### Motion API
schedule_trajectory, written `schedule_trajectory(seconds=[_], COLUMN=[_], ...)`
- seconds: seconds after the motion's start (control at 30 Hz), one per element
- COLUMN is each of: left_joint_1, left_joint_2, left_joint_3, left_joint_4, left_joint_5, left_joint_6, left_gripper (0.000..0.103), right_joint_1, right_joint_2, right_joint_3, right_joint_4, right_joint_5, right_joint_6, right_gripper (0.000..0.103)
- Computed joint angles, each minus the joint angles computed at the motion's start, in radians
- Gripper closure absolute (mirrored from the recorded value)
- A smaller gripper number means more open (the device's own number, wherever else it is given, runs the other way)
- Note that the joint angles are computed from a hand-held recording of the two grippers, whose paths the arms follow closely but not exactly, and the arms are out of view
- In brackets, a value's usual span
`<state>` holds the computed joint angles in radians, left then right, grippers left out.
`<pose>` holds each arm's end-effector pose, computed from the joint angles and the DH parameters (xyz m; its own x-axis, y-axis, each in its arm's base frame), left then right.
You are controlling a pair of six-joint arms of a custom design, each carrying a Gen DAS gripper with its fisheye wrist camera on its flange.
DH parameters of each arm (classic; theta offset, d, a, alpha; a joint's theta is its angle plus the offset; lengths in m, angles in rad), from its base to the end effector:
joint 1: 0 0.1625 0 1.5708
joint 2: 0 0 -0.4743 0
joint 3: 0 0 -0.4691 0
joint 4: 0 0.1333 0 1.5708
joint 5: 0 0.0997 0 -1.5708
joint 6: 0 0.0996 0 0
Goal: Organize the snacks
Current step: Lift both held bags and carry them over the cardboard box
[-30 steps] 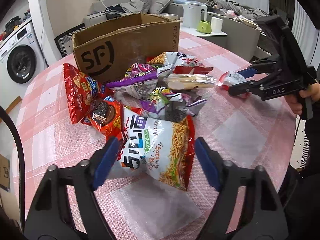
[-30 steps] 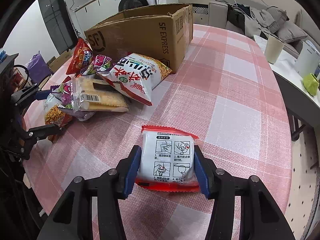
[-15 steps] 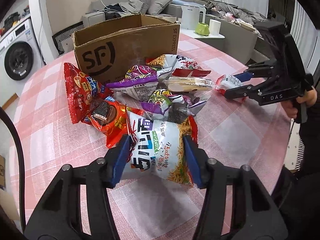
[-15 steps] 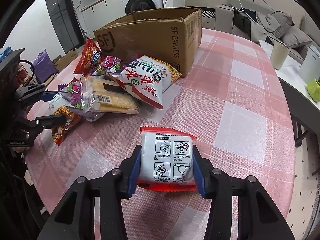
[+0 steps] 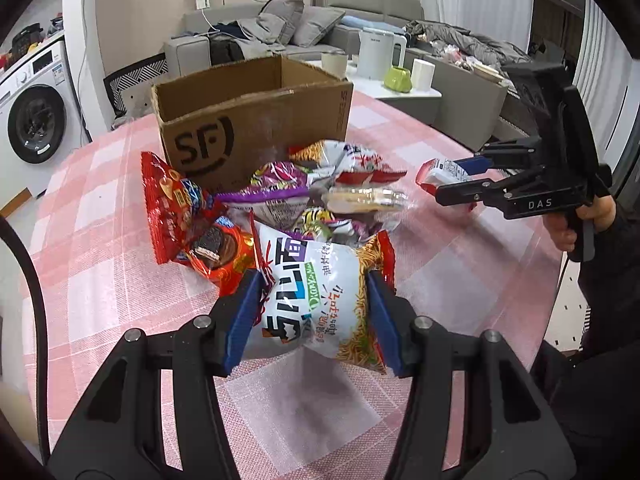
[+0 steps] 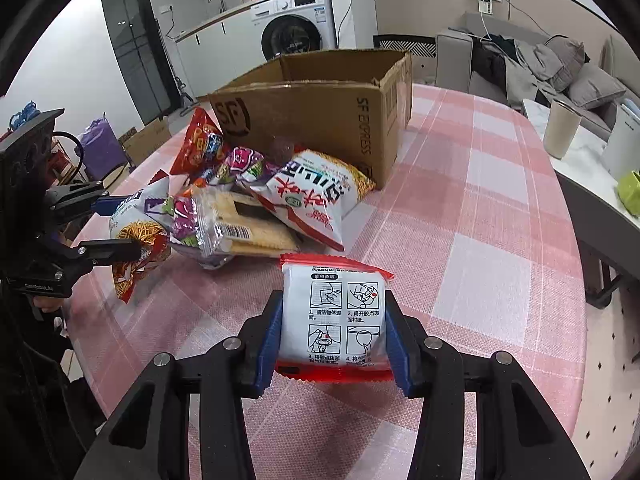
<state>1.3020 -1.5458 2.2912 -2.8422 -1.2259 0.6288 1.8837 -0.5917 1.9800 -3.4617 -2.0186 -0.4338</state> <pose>0.0309 -0.5166 0.2875 -0.6351 0.5602 -0.5318 0.7459 0.6235 -0.2341 0.2734 -0.5521 -0.0649 -0.7231 -0.4222 0.5468 -0.6322 0.7233 -0.2776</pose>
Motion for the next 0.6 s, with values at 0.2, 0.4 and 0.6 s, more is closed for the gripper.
schedule_trajectory(seconds=[0.2,0.4,0.6], left_joint_1=[-0.014,-0.035,-0.052], left_joint_2=[-0.025,-0.043,-0.043], left_joint_3=[0.015,0.032,0.039], left_joint_4=[-0.054,-0.105,-0.169], left_joint_5=[0.002,0.025,0.059], left_joint_6=[-0.023,-0.047,-0.075], left_gripper=[0.052,0.052,0.052], right_joint_1=[0.004,0.008,0.015], right_joint_2=[-0.005,-0.001,0.004], right_joint_3=[0.001,-0.003,-0.009], right_joint_4=[-0.016,-0.049,-0.093], right_joint_5=[0.008,0.024,0.041], right_joint_6=[0.02,0.038,0.058], right_gripper=[0.056,0.056,0.056])
